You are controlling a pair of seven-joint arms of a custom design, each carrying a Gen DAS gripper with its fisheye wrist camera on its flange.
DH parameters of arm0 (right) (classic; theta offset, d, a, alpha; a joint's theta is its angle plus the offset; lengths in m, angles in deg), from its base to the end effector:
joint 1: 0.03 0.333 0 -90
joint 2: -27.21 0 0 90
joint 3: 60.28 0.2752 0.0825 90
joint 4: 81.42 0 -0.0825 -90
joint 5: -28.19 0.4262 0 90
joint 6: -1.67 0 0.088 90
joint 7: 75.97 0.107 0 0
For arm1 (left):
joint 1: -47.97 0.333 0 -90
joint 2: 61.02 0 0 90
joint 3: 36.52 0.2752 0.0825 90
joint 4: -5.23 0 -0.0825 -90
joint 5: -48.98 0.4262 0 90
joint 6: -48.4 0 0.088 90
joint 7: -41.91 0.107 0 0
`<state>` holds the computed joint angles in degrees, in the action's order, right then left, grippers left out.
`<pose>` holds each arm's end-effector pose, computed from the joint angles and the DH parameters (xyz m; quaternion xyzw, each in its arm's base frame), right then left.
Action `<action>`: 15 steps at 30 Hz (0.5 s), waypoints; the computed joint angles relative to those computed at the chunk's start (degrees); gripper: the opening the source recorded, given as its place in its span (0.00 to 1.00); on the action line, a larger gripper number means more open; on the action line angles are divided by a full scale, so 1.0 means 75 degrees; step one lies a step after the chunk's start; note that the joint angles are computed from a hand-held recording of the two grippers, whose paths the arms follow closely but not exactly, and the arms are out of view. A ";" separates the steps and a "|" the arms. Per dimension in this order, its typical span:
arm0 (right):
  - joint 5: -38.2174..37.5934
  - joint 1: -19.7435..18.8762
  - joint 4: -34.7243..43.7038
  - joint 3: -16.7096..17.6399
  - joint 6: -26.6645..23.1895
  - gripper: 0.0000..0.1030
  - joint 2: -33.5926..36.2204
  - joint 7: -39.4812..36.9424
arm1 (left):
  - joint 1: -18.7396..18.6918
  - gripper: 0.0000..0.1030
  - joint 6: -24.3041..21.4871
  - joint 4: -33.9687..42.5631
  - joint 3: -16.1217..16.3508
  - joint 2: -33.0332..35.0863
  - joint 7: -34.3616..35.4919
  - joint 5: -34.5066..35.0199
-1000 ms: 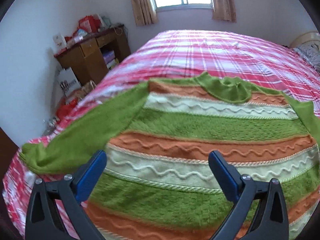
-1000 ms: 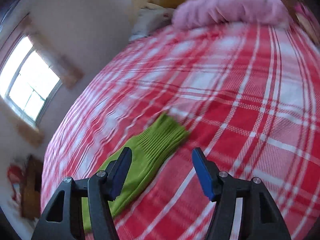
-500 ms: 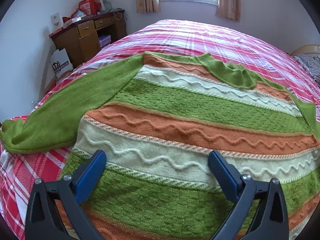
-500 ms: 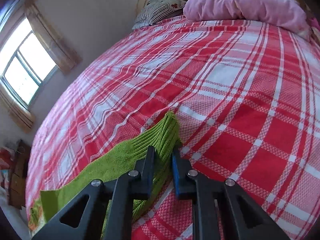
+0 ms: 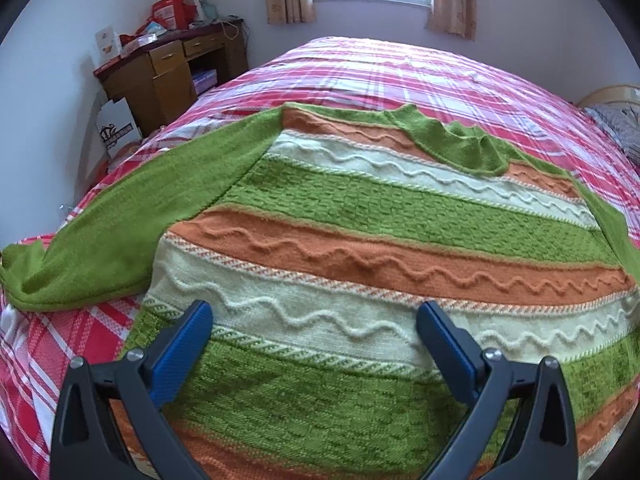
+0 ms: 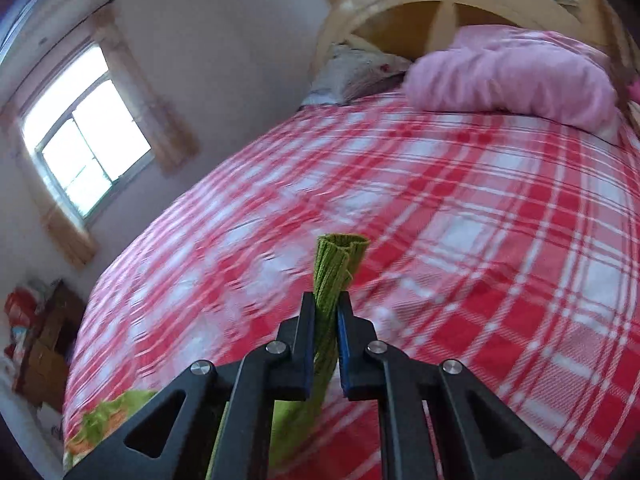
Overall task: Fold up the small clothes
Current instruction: 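Grasp the cuff of the green sleeve with the right gripper and lift, then carry the sleeve across the sweater body with the right gripper and release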
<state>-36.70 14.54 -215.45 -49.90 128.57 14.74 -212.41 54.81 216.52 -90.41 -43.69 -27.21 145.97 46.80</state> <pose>0.4977 0.1985 0.3837 -0.1625 0.8727 -0.3623 0.2842 0.7389 0.0102 0.2827 -0.6069 0.7208 -0.2361 0.2373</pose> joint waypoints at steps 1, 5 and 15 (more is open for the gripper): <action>-0.0114 0.0024 0.0270 0.0050 0.0000 0.09 0.0182 -0.0110 | 0.0071 1.00 -0.0121 -0.0024 -0.0066 -0.0063 0.0123 0.0004; -0.0535 0.0334 0.1565 0.0085 -0.0152 0.09 0.1132 -0.0774 | 0.0783 1.00 0.0345 -0.0819 -0.0710 -0.0682 0.0820 -0.0586; -0.0792 0.1531 0.5902 -0.0469 0.1020 0.09 0.4758 -0.2346 | 0.1710 1.00 0.1542 -0.1237 -0.1250 -0.0754 0.1821 -0.1367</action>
<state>-42.64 26.03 -171.19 -53.41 136.22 50.43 -230.00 67.63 228.08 -99.69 -53.06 -32.86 159.63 36.55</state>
